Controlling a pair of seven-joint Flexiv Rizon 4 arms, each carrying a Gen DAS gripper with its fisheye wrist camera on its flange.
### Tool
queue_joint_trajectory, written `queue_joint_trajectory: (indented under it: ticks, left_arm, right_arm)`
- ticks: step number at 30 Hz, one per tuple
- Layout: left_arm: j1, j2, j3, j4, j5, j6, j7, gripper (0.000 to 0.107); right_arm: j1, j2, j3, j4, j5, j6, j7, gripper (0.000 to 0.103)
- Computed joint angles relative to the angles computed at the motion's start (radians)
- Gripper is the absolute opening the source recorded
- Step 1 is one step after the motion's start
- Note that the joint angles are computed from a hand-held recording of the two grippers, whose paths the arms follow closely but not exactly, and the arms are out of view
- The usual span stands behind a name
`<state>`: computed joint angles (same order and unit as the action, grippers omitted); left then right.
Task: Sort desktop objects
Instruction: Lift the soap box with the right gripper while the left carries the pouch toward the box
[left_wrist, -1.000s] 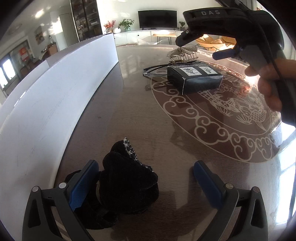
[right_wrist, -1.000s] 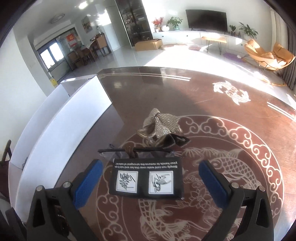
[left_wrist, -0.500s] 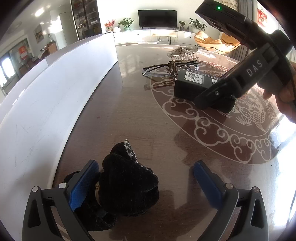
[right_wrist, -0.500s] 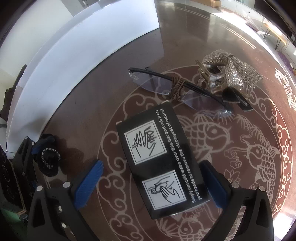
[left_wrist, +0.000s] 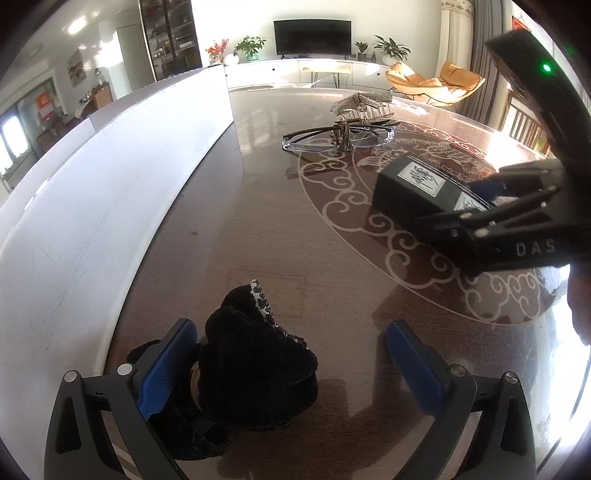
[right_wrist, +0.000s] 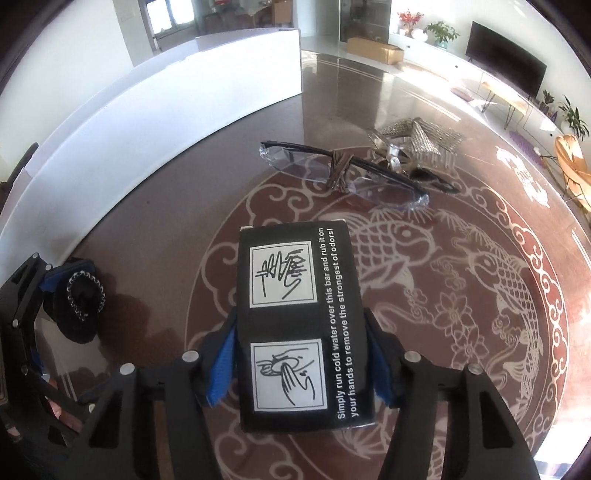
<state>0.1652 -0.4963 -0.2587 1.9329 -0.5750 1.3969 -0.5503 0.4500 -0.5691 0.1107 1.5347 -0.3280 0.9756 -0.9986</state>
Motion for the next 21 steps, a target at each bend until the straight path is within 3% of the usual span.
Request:
queue_joint_trajectory:
  ticks: [3, 5, 8, 9, 12, 17, 21]
  left_arm:
    - [0.009, 0.012, -0.004, 0.013, -0.002, -0.021, 0.014, 0.103]
    - [-0.004, 0.042, 0.039, 0.005, 0.03, -0.133, -0.003, 0.103]
    - [0.068, 0.105, -0.018, 0.002, -0.11, -0.337, 0.144, 0.103]
    - [0.078, 0.121, -0.02, -0.002, -0.145, -0.363, 0.184, 0.103]
    - [0.072, 0.13, 0.01, -0.057, -0.161, -0.424, 0.239, 0.103]
    - [0.032, 0.066, 0.115, -0.192, -0.026, -0.638, 0.205, 0.103]
    - [-0.012, 0.09, 0.169, -0.11, 0.017, -0.556, 0.333, 0.103]
  right_arm:
    - [0.075, 0.123, -0.082, 0.222, -0.115, 0.089, 0.216, 0.061]
    - [0.121, 0.207, -0.122, 0.356, -0.244, 0.106, 0.384, 0.061]
    - [0.14, 0.333, -0.135, 0.544, -0.416, 0.154, 0.617, 0.062]
    - [0.141, 0.362, -0.132, 0.583, -0.47, 0.154, 0.685, 0.062]
    - [0.115, 0.407, -0.113, 0.652, -0.577, 0.169, 0.821, 0.062]
    - [0.059, 0.418, -0.074, 0.663, -0.693, 0.216, 0.965, 0.072]
    - [0.01, 0.394, -0.049, 0.654, -0.78, 0.231, 1.021, 0.078]
